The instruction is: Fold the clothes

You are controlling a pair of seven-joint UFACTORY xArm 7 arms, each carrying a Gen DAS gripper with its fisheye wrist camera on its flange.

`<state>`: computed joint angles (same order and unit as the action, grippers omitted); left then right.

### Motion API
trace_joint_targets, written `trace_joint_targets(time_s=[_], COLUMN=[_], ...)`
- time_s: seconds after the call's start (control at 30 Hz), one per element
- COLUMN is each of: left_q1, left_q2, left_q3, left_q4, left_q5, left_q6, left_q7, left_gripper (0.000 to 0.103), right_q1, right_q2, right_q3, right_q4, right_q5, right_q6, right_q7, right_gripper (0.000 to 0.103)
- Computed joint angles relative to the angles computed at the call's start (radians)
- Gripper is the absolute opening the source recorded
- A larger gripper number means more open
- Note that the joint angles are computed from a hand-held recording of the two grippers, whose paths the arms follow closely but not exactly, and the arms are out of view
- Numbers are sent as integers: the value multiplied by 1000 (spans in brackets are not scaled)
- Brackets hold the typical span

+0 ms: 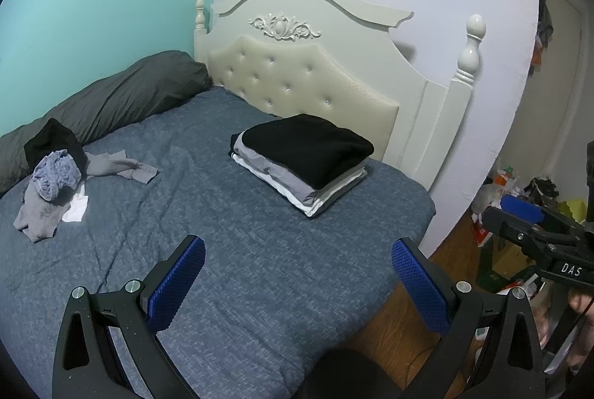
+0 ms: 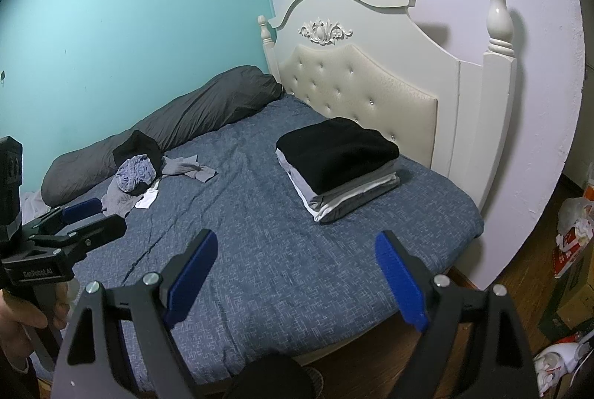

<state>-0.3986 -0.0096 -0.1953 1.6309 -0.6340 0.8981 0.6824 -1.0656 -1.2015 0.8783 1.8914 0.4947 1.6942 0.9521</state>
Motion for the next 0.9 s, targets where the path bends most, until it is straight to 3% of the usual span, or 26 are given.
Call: trace_joint_targets(time_s=[0.9], left_q1=[2], left_q2=[3], left_q3=[-1], left_q4=[5], left_q5=[3], left_q6=[2], left_q7=[-11], left_gripper=[102], right_q1=[9], right_q2=[-3], right_q3=[0], right_q4=[-19], right_q5=[-4], right_q6=[-10], right_q7=[2], right_gripper=[88])
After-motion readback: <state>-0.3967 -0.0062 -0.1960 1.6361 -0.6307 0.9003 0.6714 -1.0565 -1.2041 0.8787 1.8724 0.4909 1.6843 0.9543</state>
